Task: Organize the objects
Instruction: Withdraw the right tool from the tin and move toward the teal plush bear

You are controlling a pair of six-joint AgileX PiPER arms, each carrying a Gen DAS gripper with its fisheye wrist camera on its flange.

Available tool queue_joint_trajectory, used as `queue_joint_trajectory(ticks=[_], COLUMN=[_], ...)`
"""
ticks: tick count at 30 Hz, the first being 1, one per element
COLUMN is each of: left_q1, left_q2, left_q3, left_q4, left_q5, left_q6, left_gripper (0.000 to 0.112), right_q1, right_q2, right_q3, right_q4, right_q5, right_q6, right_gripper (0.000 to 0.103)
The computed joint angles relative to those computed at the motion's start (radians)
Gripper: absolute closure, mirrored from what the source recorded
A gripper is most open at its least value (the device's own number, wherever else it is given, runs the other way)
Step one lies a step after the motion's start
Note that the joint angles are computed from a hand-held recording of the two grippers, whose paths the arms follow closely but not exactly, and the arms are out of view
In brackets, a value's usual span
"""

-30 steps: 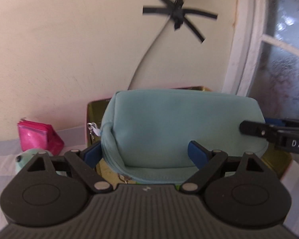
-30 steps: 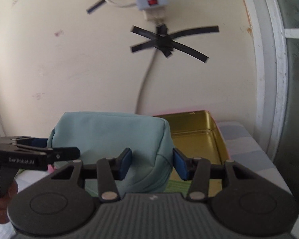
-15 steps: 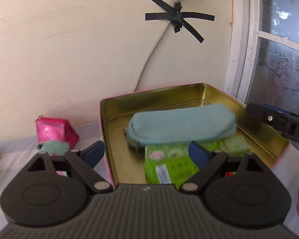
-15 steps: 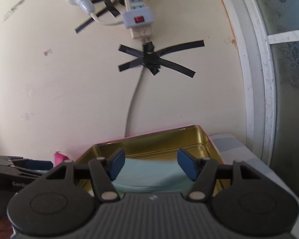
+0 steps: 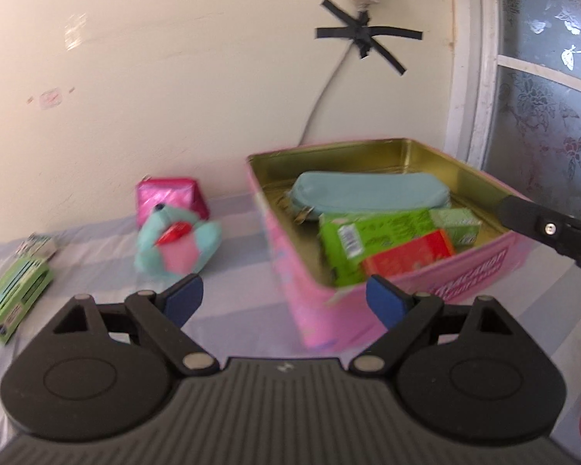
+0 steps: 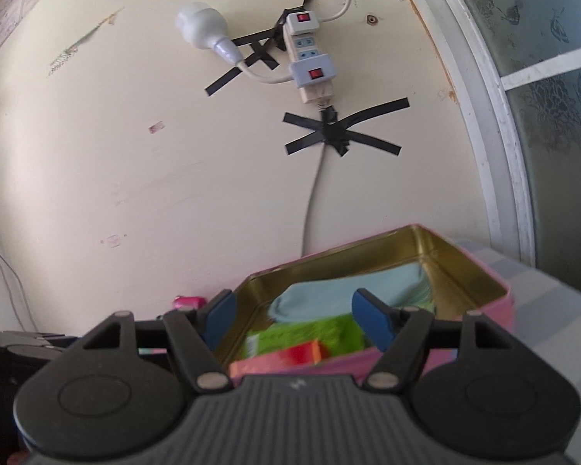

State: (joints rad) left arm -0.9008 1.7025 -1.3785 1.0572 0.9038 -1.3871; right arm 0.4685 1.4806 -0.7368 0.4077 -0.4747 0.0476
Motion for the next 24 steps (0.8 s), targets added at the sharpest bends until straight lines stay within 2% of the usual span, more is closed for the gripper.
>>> queue_joint_trajectory(ticks=[3,8,16,24], left_q1=[0.0,0.009,0.056,0.128], left_q2=[-0.042,-0.099,-0.181,-0.256], left_q3=[0.075,0.193,0.363,0.504], left_q4=[0.001,0.013,0.025,0.042], left_q5=[0.008,0.027,0.057,0.079], left_q6=[-0.051,-0.129,-0.222,-0.304], left_gripper=[0.019,0.019,0.019,0.019], right_q1=[0.054,0.121,0.214,0.279], right_q2=[-0.002,0.027,0.096,0.2], right_q3=[0.018,0.004,-0.087,-0.203], right_q4=[0.076,0.166,0.274,0.304], right_q5=[-0.017,0.003,0.079,0.165], right_q6=[-0.03,-0.079,-0.216,-0.306], right_gripper=[0.033,0.033,0.033,0.032])
